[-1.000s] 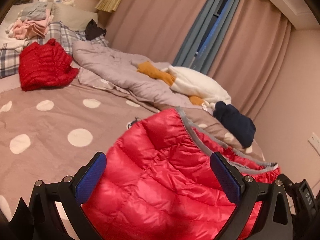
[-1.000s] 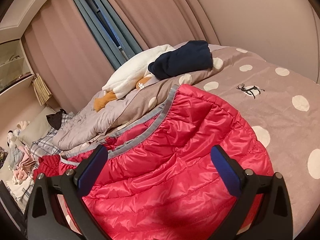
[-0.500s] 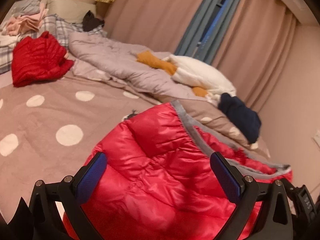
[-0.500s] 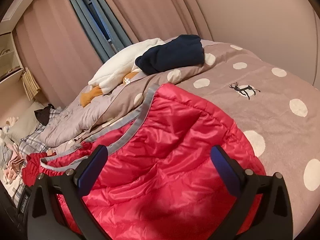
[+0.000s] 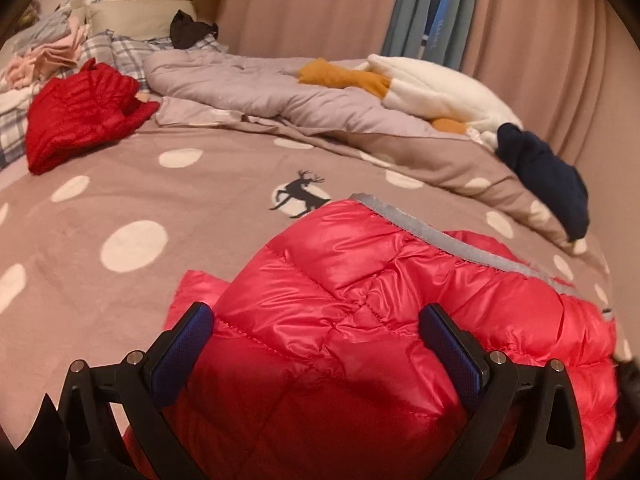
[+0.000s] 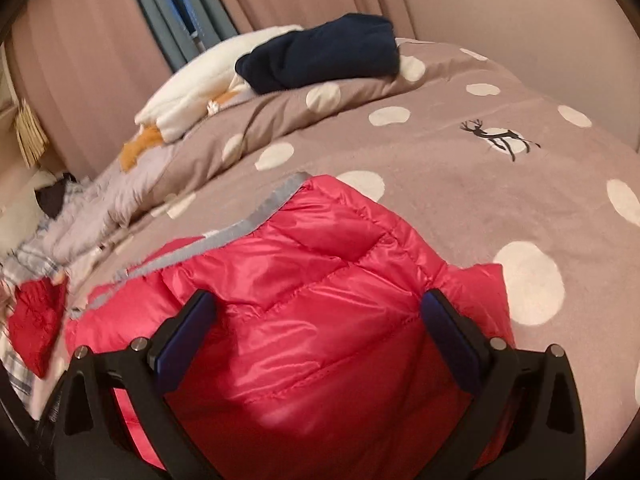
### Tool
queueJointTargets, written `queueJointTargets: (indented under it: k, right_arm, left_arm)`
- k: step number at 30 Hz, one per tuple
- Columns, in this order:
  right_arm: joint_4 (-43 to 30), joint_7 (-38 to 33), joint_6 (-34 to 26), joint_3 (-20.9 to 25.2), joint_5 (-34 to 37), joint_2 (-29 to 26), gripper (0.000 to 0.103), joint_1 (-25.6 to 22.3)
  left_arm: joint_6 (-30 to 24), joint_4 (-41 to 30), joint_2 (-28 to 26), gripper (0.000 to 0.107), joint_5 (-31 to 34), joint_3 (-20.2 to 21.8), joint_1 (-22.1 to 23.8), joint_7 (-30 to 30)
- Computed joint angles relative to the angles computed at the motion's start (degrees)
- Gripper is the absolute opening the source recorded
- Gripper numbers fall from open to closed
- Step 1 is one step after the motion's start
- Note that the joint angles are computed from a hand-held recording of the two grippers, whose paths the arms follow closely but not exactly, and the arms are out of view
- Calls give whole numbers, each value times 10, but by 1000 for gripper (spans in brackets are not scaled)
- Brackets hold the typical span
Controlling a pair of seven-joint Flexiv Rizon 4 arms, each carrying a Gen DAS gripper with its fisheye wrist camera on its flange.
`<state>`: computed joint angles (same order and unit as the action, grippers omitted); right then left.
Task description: Fold large clothes
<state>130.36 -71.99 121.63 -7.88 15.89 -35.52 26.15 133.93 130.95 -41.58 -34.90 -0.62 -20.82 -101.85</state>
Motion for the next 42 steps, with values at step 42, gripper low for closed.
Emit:
queueJointTargets:
  k: [42]
  right_arm:
    - [117,-21,58,98,-46,81,103,-22]
  left_arm:
    - [139,175,5,102,335,-45,224,-360]
